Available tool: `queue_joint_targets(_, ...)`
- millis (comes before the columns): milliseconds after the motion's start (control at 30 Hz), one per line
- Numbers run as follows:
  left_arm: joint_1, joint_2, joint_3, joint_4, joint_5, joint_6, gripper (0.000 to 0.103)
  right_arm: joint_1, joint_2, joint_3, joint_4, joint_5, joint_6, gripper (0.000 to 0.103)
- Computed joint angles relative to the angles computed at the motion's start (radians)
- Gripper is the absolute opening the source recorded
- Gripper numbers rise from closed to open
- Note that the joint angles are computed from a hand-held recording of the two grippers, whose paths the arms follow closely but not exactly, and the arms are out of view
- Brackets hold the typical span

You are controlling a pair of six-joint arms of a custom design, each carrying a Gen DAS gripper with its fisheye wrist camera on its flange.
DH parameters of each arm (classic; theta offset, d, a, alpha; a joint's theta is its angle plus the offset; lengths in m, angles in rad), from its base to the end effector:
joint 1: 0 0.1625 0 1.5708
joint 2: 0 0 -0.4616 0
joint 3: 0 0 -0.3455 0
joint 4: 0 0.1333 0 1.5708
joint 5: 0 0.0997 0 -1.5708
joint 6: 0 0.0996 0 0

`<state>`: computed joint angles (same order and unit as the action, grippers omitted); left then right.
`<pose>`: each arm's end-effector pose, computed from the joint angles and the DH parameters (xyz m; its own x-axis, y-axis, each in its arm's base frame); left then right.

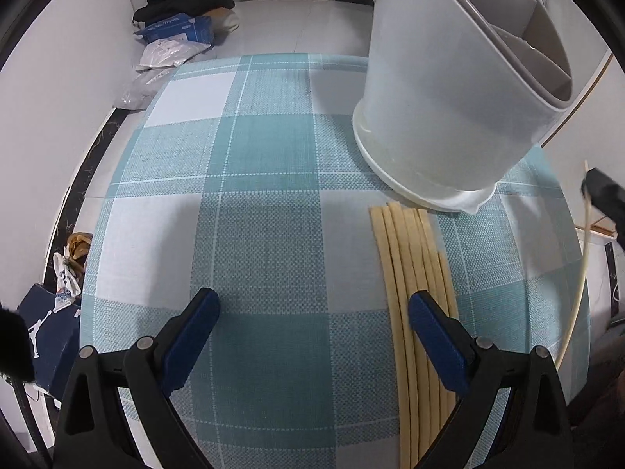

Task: Organize utensils
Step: 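Lift the pinched chopstick with the right gripper toward the holder, then pinch a wooden chopstick with the left gripper while the right gripper holds its chopstick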

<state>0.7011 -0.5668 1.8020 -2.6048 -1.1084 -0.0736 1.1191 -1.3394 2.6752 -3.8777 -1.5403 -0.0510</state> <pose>-0.3309 -0.5119 -0.0231 -0.5629 0.6929 -0.4506 0.7093 0.6849 0.1672 -0.0191 -0.3517 0.3019 -0.9217 0.3872 0.0249 0.1996 0.5282 -0.8253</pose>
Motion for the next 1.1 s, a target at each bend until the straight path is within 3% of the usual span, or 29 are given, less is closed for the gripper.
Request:
queue_joint_targets(67, 0.001, -0.005, 0.006, -0.001, -0.005, -0.015, 0.096, 0.01, 0.002, 0.005, -0.032, -0.035, -0.005, 0.004)
queue_joint_targets(167, 0.009, -0.01, 0.003, -0.003, -0.029, -0.041, 0.096, -0.021, -0.019, 0.008, -0.011, -0.007, -0.009, 0.004)
queue_joint_targets(300, 0.016, -0.017, -0.003, -0.002, -0.061, -0.074, 0.096, 0.005, 0.014, 0.003, -0.043, -0.078, -0.042, 0.005)
queue_joint_targets(400, 0.004, 0.002, -0.011, 0.023, -0.031, -0.065, 0.096, 0.042, 0.039, -0.002, -0.067, -0.146, -0.066, 0.005)
queue_joint_targets(733, -0.004, 0.017, -0.017, 0.019, 0.03, -0.038, 0.096, 0.059, 0.062, -0.012, -0.092, -0.168, -0.087, 0.005)
queue_joint_targets(1100, -0.001, 0.027, -0.035, 0.029, 0.024, -0.025, 0.096, 0.071, 0.075, -0.017, -0.097, -0.184, -0.099, 0.005)
